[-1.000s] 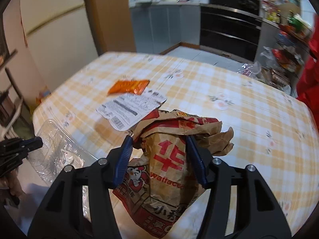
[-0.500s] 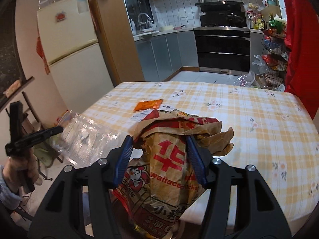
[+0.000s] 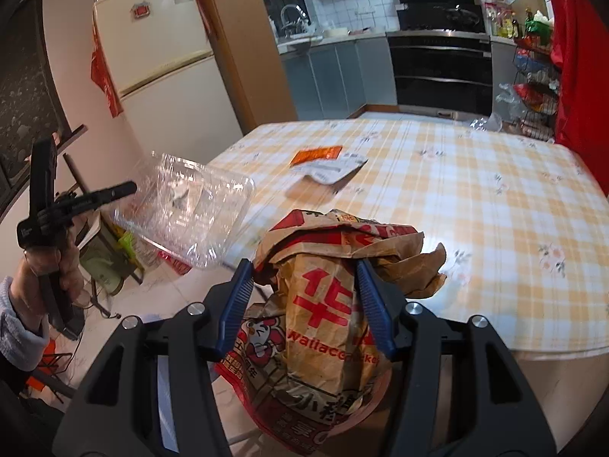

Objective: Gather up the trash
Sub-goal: 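Drop the paper bag into the bin with the right gripper while the left drops the plastic box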

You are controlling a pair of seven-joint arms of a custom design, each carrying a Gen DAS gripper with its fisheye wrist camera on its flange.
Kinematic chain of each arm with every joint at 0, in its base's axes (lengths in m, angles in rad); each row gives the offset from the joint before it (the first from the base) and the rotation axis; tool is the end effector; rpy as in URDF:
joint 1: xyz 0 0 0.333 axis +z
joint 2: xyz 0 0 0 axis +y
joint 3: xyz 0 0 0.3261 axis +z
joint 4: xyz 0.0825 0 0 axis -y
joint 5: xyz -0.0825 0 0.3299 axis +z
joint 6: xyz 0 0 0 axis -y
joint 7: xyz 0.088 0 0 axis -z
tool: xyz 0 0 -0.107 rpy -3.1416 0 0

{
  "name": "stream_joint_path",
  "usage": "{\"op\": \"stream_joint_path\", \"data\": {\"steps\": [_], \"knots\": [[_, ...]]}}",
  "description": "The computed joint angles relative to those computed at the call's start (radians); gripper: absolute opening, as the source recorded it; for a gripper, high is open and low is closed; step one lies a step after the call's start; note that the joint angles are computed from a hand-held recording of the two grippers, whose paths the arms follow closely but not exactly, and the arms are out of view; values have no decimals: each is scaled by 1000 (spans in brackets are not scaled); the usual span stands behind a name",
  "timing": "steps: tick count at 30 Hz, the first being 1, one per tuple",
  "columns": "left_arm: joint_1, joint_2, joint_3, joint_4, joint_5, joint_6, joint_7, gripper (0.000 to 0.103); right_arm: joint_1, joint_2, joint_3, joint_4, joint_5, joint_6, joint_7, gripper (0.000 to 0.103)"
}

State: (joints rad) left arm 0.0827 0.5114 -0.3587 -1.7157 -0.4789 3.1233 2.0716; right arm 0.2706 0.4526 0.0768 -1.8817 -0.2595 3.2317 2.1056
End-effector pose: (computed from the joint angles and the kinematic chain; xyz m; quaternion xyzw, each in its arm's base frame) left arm 0.6684 -0.0973 0.4453 -0.5738 0.6828 -0.3970 0.2168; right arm 0.6040 0.2367 0.4229 -0.6555 0.6183 -0.1763 0.3963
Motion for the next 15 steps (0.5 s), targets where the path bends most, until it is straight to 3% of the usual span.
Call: {"op": "stream_joint_path", "data": {"steps": [8,15], "knots": [[68,-32,-65,-68,-40,38,37,6,-90,46,156,52,26,-64,-78,57],[119,-40,-116,-86,-61,56,60,6,-68,75,154,101,73,-112,-131,62]]}}
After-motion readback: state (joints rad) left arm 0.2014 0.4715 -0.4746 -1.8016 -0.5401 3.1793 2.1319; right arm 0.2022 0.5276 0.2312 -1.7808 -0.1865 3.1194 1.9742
